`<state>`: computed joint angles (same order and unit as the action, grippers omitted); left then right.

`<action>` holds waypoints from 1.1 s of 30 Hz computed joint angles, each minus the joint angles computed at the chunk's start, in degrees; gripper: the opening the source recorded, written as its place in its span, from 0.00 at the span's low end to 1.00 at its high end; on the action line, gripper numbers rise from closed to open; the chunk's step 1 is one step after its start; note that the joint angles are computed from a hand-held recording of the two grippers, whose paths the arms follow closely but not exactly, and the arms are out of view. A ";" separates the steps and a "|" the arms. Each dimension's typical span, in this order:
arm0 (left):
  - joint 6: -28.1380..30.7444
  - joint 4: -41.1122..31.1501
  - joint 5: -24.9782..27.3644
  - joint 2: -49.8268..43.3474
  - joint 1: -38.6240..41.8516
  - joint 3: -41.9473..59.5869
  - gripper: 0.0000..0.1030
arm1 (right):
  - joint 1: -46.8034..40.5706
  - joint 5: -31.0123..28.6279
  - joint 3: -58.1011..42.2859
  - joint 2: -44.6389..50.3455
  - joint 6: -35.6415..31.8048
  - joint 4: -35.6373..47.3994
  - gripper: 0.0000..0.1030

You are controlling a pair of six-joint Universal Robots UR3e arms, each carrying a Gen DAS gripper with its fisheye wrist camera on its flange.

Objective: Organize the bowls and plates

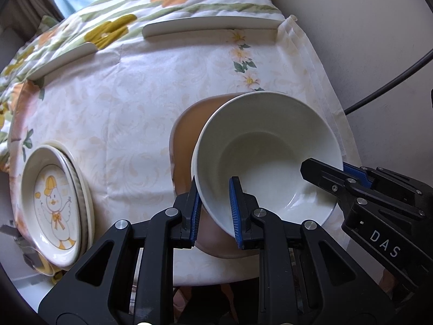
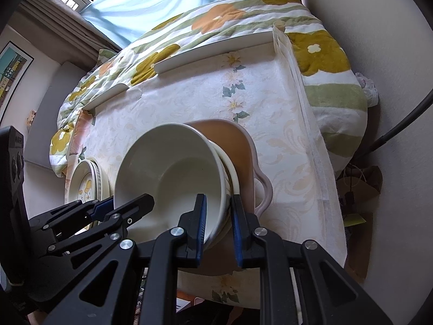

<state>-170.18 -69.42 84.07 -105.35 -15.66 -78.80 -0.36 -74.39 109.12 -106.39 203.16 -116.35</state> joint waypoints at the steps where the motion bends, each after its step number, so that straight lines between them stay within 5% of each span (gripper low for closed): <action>1: -0.16 0.00 0.06 -0.04 -0.07 0.00 0.17 | -0.05 -0.04 0.02 -0.08 -0.06 0.19 0.16; 18: 1.26 3.51 -3.52 8.20 3.61 -1.82 0.21 | -1.76 0.21 -2.15 -5.41 -1.25 2.53 0.16; 19: 1.61 4.31 -3.52 9.14 3.84 -1.65 0.25 | -1.73 -0.04 -3.28 -5.70 -1.70 3.28 0.16; 20: 1.94 5.71 -3.38 10.38 4.09 -2.03 0.41 | -1.74 -0.48 -4.36 -6.14 -2.20 3.86 0.16; 21: 2.26 7.44 -2.89 11.57 4.13 -2.43 0.71 | -1.71 -0.94 -5.29 -6.63 -2.70 4.14 0.16; 23: 2.62 13.20 -1.77 14.81 4.29 -5.36 1.00 | -1.80 -1.55 -6.77 -8.31 -4.05 4.54 0.16; 24: 3.03 17.53 -1.36 17.17 4.51 -8.10 1.00 | -1.96 -1.78 -7.27 -9.33 -4.83 4.67 0.26; 27: 6.48 17.49 -2.03 19.79 5.33 -8.51 1.00 | -1.67 -3.89 -7.89 -12.64 -7.15 4.20 0.93; 33: 10.42 7.06 -3.80 22.60 8.90 -7.59 1.00 | 1.10 -11.37 -12.22 -13.85 -11.55 12.66 0.96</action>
<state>-159.77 -62.36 80.27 -82.75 -6.76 -86.39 0.74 -85.76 96.90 -120.25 191.61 -103.69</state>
